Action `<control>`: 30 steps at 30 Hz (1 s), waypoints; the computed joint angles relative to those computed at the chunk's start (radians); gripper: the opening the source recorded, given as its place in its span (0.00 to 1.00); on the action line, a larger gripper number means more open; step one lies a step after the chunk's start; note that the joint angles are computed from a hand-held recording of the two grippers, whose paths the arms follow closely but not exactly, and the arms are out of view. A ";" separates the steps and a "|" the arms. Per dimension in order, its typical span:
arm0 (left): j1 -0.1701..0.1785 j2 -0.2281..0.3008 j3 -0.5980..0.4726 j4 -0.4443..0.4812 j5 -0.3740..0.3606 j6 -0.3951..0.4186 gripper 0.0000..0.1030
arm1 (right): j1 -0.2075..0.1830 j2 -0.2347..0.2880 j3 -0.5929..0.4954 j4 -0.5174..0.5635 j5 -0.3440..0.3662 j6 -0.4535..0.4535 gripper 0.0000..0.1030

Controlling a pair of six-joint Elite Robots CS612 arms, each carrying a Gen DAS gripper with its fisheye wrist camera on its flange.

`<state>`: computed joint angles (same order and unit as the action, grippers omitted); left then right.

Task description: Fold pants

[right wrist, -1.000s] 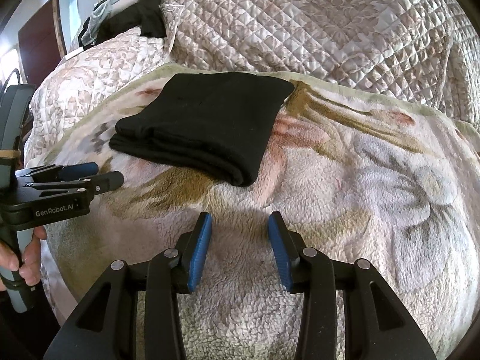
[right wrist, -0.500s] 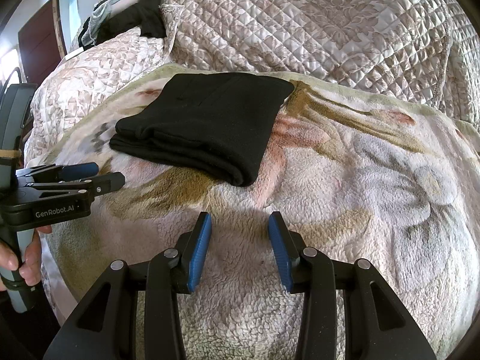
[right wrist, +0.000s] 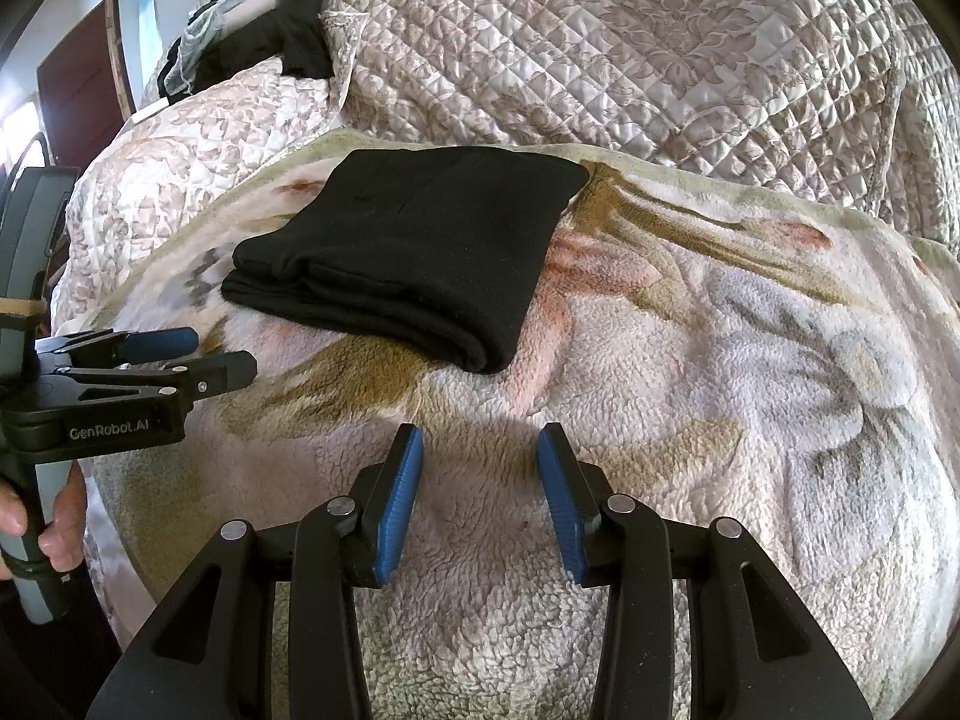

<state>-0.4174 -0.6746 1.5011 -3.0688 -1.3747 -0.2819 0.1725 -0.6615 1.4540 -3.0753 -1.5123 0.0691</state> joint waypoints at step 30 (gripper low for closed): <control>0.001 0.000 -0.005 0.019 -0.008 -0.001 0.78 | 0.000 0.000 0.001 -0.003 0.000 0.003 0.41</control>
<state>-0.4162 -0.6749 1.4959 -3.0500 -1.3827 -0.2833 0.1721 -0.6613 1.4546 -3.0784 -1.5124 0.0726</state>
